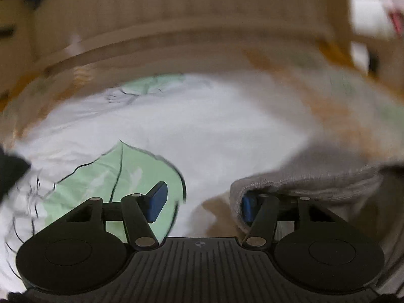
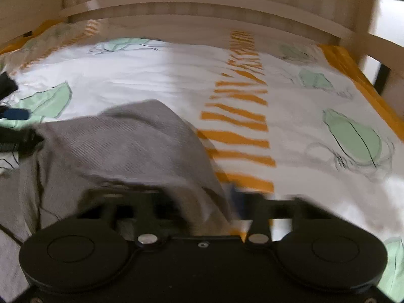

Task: Fold large clothes
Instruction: 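Move both grippers to the grey hood and close them on its edge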

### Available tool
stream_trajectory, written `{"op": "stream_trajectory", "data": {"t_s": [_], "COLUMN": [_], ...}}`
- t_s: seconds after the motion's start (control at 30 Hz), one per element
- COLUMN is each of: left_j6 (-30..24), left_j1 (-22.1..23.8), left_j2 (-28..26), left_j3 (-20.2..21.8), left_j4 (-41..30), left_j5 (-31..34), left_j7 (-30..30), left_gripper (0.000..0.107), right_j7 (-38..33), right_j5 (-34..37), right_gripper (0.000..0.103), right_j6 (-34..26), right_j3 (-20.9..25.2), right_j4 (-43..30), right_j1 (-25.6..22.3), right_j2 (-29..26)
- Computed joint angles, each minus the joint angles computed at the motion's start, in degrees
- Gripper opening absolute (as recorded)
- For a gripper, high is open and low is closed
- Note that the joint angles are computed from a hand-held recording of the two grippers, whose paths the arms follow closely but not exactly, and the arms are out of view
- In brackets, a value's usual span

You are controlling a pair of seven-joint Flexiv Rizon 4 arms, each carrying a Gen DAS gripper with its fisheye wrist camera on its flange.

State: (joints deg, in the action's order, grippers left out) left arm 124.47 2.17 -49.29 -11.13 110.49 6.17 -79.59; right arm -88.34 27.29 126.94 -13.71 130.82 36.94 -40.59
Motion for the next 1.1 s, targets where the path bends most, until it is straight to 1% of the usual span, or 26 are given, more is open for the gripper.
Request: {"op": "stream_trajectory", "data": {"t_s": [0.03,0.07,0.1,0.13,0.17,0.2,0.27,0.3,0.33,0.37,0.4,0.43,0.47,0.53,0.57,0.6,0.63,0.7,0.77,0.8,0.87,0.9,0.93,1.0,1.07,1.1], "left_j6": [1.88,3.77,6.11,8.14,8.89,8.4,4.69,2.93,1.46,0.41,0.06,-1.21,-3.45,-9.0,-11.99,-15.13,-18.62,-25.53,-30.4,-34.7,-42.31,-45.77,-45.97,-42.3,-40.09,-38.68], "left_j1": [1.99,2.37,1.87,0.64,-0.47,-1.03,-1.4,-1.23,-0.9,0.67,3.27,5.64,7.47,12.66,15.86,19.17,22.86,29.05,34.39,38.04,44.27,46.6,47.99,48.38,45.92,43.68], "left_j2": [0.05,0.04,-0.09,-0.44,-0.8,-1.39,-1.75,-1.71,-1.79,-1.81,-2.06,-1.89,-1.34,-0.46,-0.27,-0.51,-0.38,-0.54,-0.8,-1.42,-3.52,-4.67,-6.02,-9.06,-10.3,-10.32], "left_j3": [-1.82,-1.93,-0.91,0.95,2.63,3.84,5.61,5.83,6.0,4.79,2.48,0.11,-1.88,-7.56,-10.99,-14.44,-18.38,-24.97,-30.4,-34.48,-41.89,-45.01,-47.08,-49.56,-49.67,-48.75], "left_j4": [0.65,1.14,1.65,1.96,2.03,1.67,1.85,2.1,2.44,2.75,2.95,3.18,3.35,3.5,3.73,3.83,4.4,5.34,7.21,7.8,8.57,8.53,8.83,8.89,7.5,6.43], "left_j5": [1.24,2.18,3.29,4.32,5.36,6.87,9.55,10.1,10.48,11.38,12.71,13.45,13.83,15.75,16.95,17.97,18.73,18.47,17.32,15.89,11.35,8.81,7.1,3.76,-0.32,-2.1], "left_j7": [-1.77,-2.37,-1.94,-0.28,1.98,4.66,10.56,12.81,14.75,15.61,15.66,15.5,15.59,16.67,18.0,19.78,21.79,26.05,29.98,32.46,36.07,37.48,38.27,37.57,35.18,33.97], "left_gripper": [0.057,0.058,0.058,0.058,0.059,0.059,0.059,0.059,0.06,0.061,0.065,0.066,0.067,0.066,0.066,0.067,0.067,0.068,0.068,0.068,0.07,0.07,0.07,0.074,0.074,0.074], "right_j7": [-0.03,0.97,2.88,4.77,5.28,4.54,2.84,2.73,2.08,1.2,0.18,-0.19,0.1,0.87,0.82,0.53,0.28,0.02,0.59,1.11,2.97,4.7,6.71,10.57,14.95,16.9], "right_j5": [0.76,0.27,-1.62,-4.51,-6.63,-8.24,-10.54,-13.29,-14.51,-15.18,-15.53,-16.15,-16.43,-16.88,-17.71,-18.18,-18.88,-21.83,-25.96,-27.5,-32.21,-35.42,-38.41,-42.61,-45.59,-45.84], "right_gripper": [0.012,0.012,0.012,0.013,0.013,0.014,0.018,0.019,0.019,0.019,0.019,0.02,0.022,0.045,0.05,0.058,0.062,0.064,0.066,0.067,0.067,0.067,0.068,0.071,0.072,0.072], "right_j6": [1.94,5.41,10.66,16.19,19.59,20.8,16.84,13.44,11.19,9.91,10.11,11.99,12.75,11.97,11.53,10.86,10.36,9.19,6.9,6.6,6.9,7.37,8.17,10.4,11.88,11.9], "right_j3": [0.26,1.99,5.35,8.83,10.75,11.26,11.22,11.72,11.57,11.27,11.12,11.79,12.4,12.81,12.82,12.69,12.84,13.74,15.03,15.92,18.25,19.76,21.04,22.45,22.93,22.65], "right_j4": [-0.48,-0.54,-0.18,0.33,0.72,1.25,2.18,3.08,3.74,4.38,5.07,5.68,6.04,6.73,7.08,7.77,8.6,10.59,12.19,12.88,14.18,14.61,14.78,14.39,12.61,11.22], "right_j1": [-0.35,-2.3,-5.85,-9.74,-12.03,-12.91,-13.57,-14.98,-15.27,-15.17,-15.06,-15.9,-16.64,-17.66,-18.35,-18.57,-18.99,-21.31,-24.87,-26.33,-31.07,-34.26,-37.14,-40.8,-42.77,-42.61], "right_j2": [0.15,0.26,-0.01,-0.87,-1.81,-2.65,-2.88,-2.73,-2.89,-3.09,-3.72,-4.4,-4.37,-3.17,-2.6,-1.76,-0.93,0.93,3.36,4.05,5.24,5.7,5.91,5.66,4.7,4.12]}}
